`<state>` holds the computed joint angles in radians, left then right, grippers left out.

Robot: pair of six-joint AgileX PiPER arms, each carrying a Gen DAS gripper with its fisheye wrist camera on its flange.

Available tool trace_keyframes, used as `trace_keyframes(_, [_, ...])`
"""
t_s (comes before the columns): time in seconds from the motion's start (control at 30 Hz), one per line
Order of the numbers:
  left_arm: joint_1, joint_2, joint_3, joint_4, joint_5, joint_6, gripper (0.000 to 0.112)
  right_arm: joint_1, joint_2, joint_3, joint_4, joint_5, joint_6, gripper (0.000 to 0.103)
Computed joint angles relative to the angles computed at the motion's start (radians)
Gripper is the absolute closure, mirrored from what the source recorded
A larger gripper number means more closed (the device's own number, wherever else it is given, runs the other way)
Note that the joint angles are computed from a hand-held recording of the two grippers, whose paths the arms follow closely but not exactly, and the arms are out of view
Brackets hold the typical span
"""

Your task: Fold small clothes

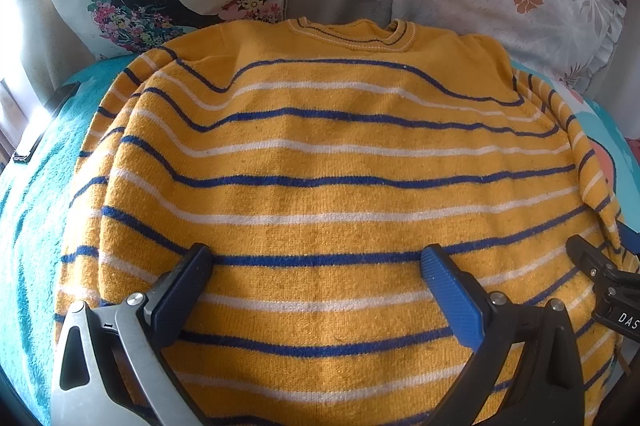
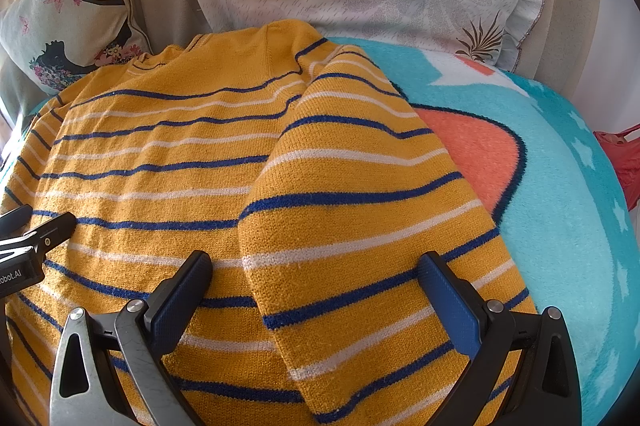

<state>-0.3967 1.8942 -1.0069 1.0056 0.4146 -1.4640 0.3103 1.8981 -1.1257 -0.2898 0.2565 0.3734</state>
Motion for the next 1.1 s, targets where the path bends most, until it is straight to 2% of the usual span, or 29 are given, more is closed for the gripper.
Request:
trace_keyframes(0.03, [-0.004,0.009,-0.018,-0.032,0.030,0.044,0.009,0.000,0.000,0.000,0.002,0.000,-0.002,0.000])
trace_keyframes(0.1, [-0.007,0.009,-0.023,-0.060,0.038,0.072,0.009,0.000,0.000,0.000,-0.001,0.000,0.001,0.000])
trace_keyframes(0.33, [0.006,0.009,-0.027,-0.086,0.026,0.114,0.009,0.000,0.001,-0.001,-0.001,0.001,0.000,0.000])
trace_keyframes(0.5, [0.026,0.033,-0.057,-0.062,-0.023,0.139,0.009,0.009,0.016,-0.027,-0.006,0.012,0.012,0.000])
trace_keyframes(0.63, [0.017,0.040,-0.063,-0.023,-0.009,0.093,0.009,-0.001,-0.001,-0.001,0.004,0.001,-0.004,0.000])
trace_keyframes(0.8, [0.025,0.041,-0.070,-0.096,-0.010,0.164,0.009,0.001,-0.001,0.002,-0.006,-0.001,0.006,0.000])
trace_keyframes(0.97, [0.021,0.041,-0.068,-0.058,-0.012,0.124,0.009,0.001,0.002,-0.003,-0.003,0.001,0.004,0.000])
trace_keyframes(1.1, [0.022,0.039,-0.068,-0.082,-0.008,0.146,0.009,0.000,0.001,-0.001,0.001,0.000,-0.001,0.000])
